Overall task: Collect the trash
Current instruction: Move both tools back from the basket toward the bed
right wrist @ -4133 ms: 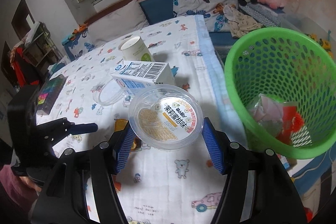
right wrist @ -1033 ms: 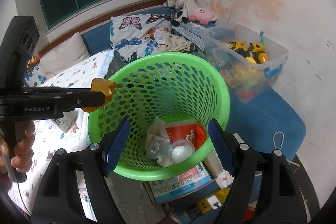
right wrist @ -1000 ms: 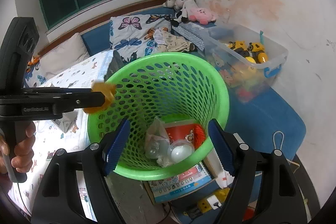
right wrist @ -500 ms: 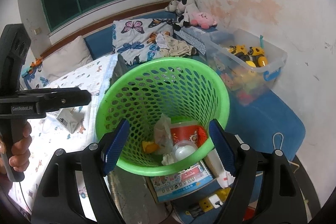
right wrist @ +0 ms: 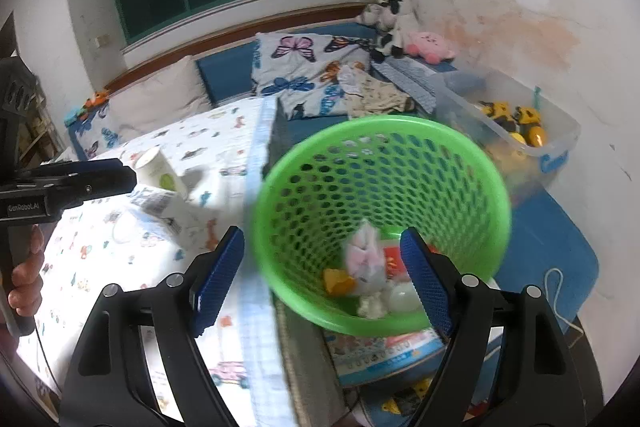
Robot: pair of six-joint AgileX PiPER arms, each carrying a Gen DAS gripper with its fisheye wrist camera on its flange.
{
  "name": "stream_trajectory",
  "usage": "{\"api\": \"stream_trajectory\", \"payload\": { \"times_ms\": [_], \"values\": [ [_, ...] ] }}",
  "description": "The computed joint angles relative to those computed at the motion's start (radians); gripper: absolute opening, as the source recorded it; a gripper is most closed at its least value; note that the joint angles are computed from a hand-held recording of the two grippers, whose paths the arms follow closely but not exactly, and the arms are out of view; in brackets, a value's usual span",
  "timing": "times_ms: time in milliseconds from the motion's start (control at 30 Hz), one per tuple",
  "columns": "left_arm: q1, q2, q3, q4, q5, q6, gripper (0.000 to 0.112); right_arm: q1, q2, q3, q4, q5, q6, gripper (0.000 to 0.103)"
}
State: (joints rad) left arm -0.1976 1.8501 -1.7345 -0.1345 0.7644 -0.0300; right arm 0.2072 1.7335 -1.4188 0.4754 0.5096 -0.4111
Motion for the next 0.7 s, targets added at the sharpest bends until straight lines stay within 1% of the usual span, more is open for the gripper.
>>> {"api": "stream_trajectory", "payload": {
  "times_ms": [100, 267, 467, 700],
  "values": [
    [0.04, -0.061, 0.081, 0.002, -0.026, 0.014, 0.072, 0.042, 0.005, -0.016, -0.044, 0.0, 0.046, 0.081],
    [0.116, -0.145, 0.188, -0.028, -0.057, 0.06, 0.072, 0.109, 0.018, -0.054, -0.117, 0.008, 0.119, 0.082],
    [0.211, -0.204, 0.256, -0.064, -0.061, 0.108, 0.072, 0.174, 0.063, -0.122, -0.157, 0.033, 0.169, 0.082],
    [0.325, -0.23, 0.304, -0.104, -0.064, 0.156, 0.072, 0.244, 0.161, -0.254, -0.196, 0.1, 0.176, 0.082]
  ]
}}
